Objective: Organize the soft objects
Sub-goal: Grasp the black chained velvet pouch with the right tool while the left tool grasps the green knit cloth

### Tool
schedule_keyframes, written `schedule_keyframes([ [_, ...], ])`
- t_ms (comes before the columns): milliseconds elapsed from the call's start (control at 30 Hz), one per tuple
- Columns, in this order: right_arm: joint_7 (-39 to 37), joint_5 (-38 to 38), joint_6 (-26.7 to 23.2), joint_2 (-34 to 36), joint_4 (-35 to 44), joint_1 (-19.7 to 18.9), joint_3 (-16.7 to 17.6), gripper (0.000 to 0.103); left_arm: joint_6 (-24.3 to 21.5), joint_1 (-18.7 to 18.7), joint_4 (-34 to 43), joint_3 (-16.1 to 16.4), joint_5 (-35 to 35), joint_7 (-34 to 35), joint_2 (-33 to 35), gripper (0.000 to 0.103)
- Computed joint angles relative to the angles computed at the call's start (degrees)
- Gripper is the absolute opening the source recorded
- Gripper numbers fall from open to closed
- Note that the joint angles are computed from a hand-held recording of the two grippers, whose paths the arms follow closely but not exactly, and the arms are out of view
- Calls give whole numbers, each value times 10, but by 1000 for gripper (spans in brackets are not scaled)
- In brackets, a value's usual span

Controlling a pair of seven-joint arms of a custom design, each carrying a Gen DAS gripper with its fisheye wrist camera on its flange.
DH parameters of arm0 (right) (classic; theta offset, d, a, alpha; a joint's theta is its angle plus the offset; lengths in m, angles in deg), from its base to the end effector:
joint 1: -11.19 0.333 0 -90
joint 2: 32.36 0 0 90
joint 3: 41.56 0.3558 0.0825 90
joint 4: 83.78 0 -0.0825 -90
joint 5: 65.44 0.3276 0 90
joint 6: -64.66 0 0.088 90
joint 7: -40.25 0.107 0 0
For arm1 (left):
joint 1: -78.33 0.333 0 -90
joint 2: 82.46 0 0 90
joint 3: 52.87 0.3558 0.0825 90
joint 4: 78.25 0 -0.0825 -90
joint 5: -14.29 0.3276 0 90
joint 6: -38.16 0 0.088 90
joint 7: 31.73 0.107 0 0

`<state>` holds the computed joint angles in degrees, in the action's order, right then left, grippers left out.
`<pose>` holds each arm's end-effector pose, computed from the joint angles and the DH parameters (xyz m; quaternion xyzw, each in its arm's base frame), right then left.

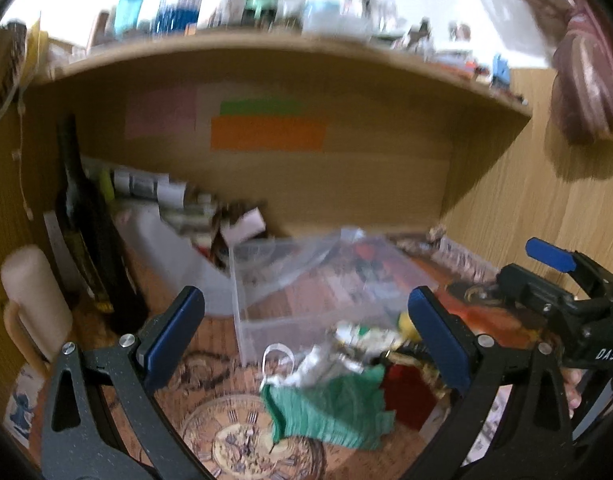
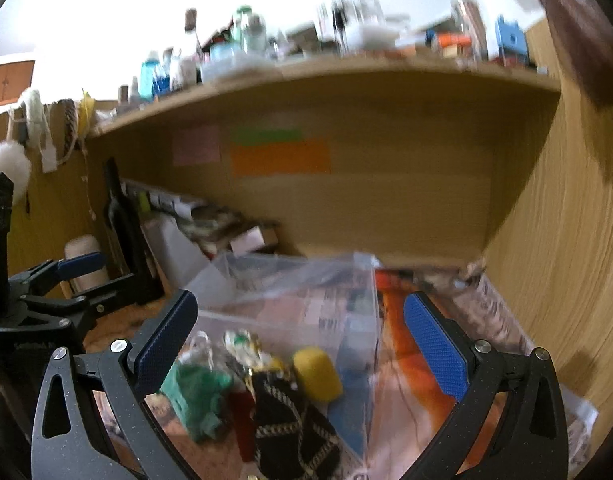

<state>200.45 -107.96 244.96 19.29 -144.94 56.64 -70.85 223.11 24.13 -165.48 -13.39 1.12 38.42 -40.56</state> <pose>0.6428 0.4544 0.4733 -0.6391 0.4904 -0.3266 0.4944 0.6497 -0.3281 0.4963 -0.5683 0.6157 -0.4303 0.3358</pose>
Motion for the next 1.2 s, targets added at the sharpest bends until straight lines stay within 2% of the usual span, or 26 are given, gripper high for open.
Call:
schedule_keyframes([
  [100,-47,12,-21,-3,-6,-25,58,103,-15,30,-4,-42,8,2,-6,102],
  [200,-93,29,-33,-4,-14,-47,107,103,-37,53,-7,-73,26,-4,-11,91],
  [333,-137,54,-46,-5,-26,-59,143,99,-55,93,-9,-132,52,-10,-17,89],
  [500,-204,95,-64,0,-27,-83,198,84,-67,146,-3,-207,81,-14,-17,88],
  [767,-295,169,-72,8,-34,-122,267,59,-131,205,44,-285,124,-33,6,89],
  [833,-315,187,-68,10,-35,-130,282,53,-135,211,50,-294,138,-40,12,89],
  [933,-349,212,-75,16,-28,-140,303,39,-140,228,57,-317,145,-44,17,88],
  [1000,-374,228,-80,21,-22,-148,321,31,-138,238,58,-331,145,-44,19,83],
  [1100,-383,246,-68,19,-31,-146,317,26,-132,248,50,-344,143,-42,14,76],
  [1200,-378,256,-51,12,-46,-141,304,24,-123,251,37,-350,141,-38,6,62],
])
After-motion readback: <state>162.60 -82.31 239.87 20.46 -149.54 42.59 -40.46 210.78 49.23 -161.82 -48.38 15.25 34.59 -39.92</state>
